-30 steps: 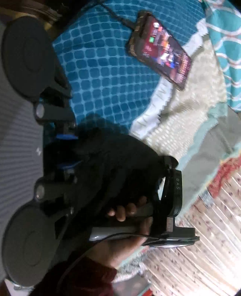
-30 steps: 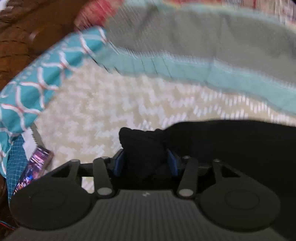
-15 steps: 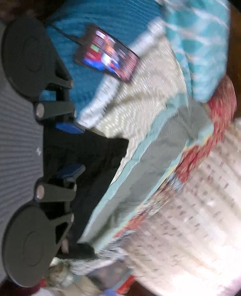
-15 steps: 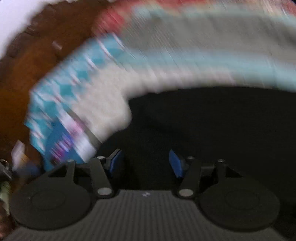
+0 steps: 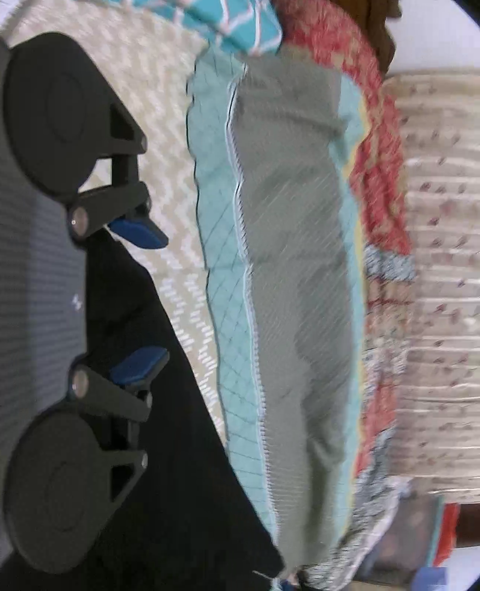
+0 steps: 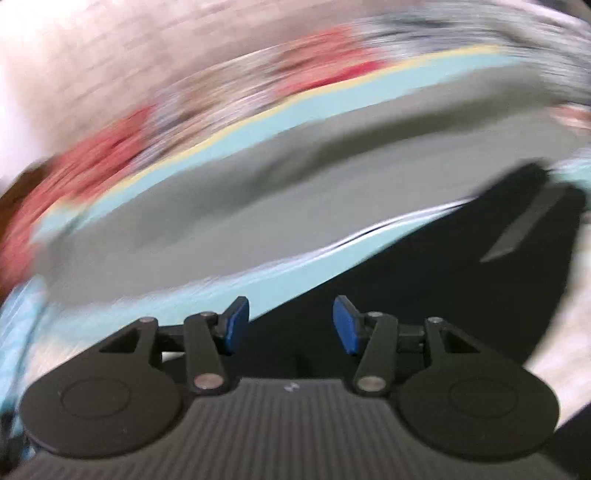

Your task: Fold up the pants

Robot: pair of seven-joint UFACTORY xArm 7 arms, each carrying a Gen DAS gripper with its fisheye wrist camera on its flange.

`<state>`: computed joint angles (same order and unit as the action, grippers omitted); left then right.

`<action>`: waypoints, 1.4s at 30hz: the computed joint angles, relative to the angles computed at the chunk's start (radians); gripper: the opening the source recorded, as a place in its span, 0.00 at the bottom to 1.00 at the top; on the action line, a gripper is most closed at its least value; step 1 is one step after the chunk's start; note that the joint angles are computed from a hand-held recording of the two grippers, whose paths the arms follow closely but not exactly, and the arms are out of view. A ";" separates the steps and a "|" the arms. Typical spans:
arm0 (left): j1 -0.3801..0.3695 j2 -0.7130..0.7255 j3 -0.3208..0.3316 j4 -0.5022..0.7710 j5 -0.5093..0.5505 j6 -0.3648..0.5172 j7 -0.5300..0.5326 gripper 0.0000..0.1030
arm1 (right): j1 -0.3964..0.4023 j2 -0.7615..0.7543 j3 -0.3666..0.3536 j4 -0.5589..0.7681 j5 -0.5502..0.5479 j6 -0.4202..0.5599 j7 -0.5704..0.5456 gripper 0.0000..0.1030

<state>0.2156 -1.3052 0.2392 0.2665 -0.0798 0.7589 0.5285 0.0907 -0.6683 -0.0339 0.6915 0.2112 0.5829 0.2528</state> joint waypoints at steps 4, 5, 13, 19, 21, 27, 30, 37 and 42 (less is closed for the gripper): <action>-0.030 0.185 -0.023 0.004 0.014 -0.111 0.009 0.61 | -0.179 0.231 0.030 0.157 -0.112 -0.030 0.175 0.53; -0.041 0.212 -0.018 0.008 0.014 -0.119 0.022 0.61 | -0.198 0.274 0.038 0.187 -0.137 -0.036 0.212 0.53; -0.083 0.277 0.018 0.011 -0.034 -0.092 0.126 0.21 | -0.250 0.587 0.035 0.386 -0.429 0.006 0.397 0.62; -0.047 0.176 -0.045 -0.046 -0.032 -0.125 0.091 0.11 | -0.254 0.630 0.033 0.378 -0.529 -0.040 0.365 0.33; -0.033 0.111 -0.046 -0.052 -0.040 -0.107 0.060 0.11 | -0.214 0.609 -0.019 0.366 -0.412 -0.053 0.261 0.05; -0.019 -0.145 -0.040 -0.027 -0.044 0.054 -0.007 0.11 | -0.234 0.414 -0.068 0.211 -0.255 -0.146 0.141 0.04; -0.017 -0.291 -0.043 0.003 -0.036 0.181 -0.044 0.11 | -0.222 0.248 -0.122 0.107 -0.137 -0.166 0.040 0.04; -0.018 -0.566 -0.024 0.108 0.012 0.499 -0.148 0.11 | -0.277 -0.307 -0.264 -0.161 -0.022 -0.046 -0.134 0.04; -0.039 -0.716 -0.008 0.202 0.059 0.767 -0.220 0.11 | -0.472 -0.666 -0.391 -0.273 -0.062 0.184 -0.232 0.04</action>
<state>0.1766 -2.0216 0.2314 0.4686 -0.0211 1.5261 0.3080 -0.3811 -1.3340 -0.4252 0.4183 0.1492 0.7666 0.0207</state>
